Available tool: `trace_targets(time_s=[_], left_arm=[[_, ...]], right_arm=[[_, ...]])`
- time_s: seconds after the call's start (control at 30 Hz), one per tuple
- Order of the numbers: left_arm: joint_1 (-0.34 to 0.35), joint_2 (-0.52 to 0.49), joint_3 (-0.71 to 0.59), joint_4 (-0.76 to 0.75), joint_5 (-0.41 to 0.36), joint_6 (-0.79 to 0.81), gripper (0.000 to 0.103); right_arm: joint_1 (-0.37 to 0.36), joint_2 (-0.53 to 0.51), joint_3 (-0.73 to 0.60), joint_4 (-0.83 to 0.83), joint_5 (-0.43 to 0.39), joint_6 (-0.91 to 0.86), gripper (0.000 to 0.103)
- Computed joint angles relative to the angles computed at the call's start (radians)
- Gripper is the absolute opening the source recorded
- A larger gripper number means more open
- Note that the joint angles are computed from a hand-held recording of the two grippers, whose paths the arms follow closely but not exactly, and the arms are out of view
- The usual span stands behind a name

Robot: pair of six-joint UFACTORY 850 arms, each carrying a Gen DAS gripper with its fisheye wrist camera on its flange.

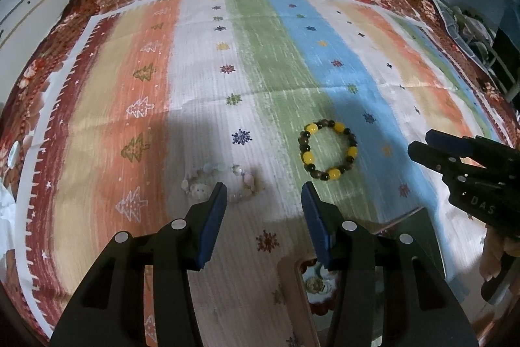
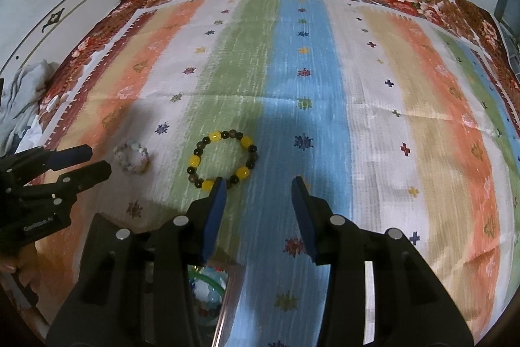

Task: Organize jewelry
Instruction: 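Move left tool to the pastel bead bracelet while right tool approaches the yellow-black bead bracelet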

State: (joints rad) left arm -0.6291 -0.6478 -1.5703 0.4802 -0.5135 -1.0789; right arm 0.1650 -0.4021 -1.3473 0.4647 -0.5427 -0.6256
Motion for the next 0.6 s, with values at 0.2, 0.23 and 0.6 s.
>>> trace_targets(time_s=[0.2, 0.23, 0.6], left_arm=[[0.011, -0.022, -0.025, -0.034, -0.009, 0.051, 0.048], [0.013, -0.025, -0.029, -0.039, -0.01, 0.057, 0.048], [0.043, -0.062, -0.065, -0.206, 0.0, 0.207, 0.048]], right_arm=[[0.007, -0.029, -0.031, -0.019, -0.007, 0.023, 0.043], [0.008, -0.036, -0.038, -0.022, -0.01, 0.027, 0.043], [0.013, -0.096, -0.103, -0.056, -0.057, 0.061, 0.043]])
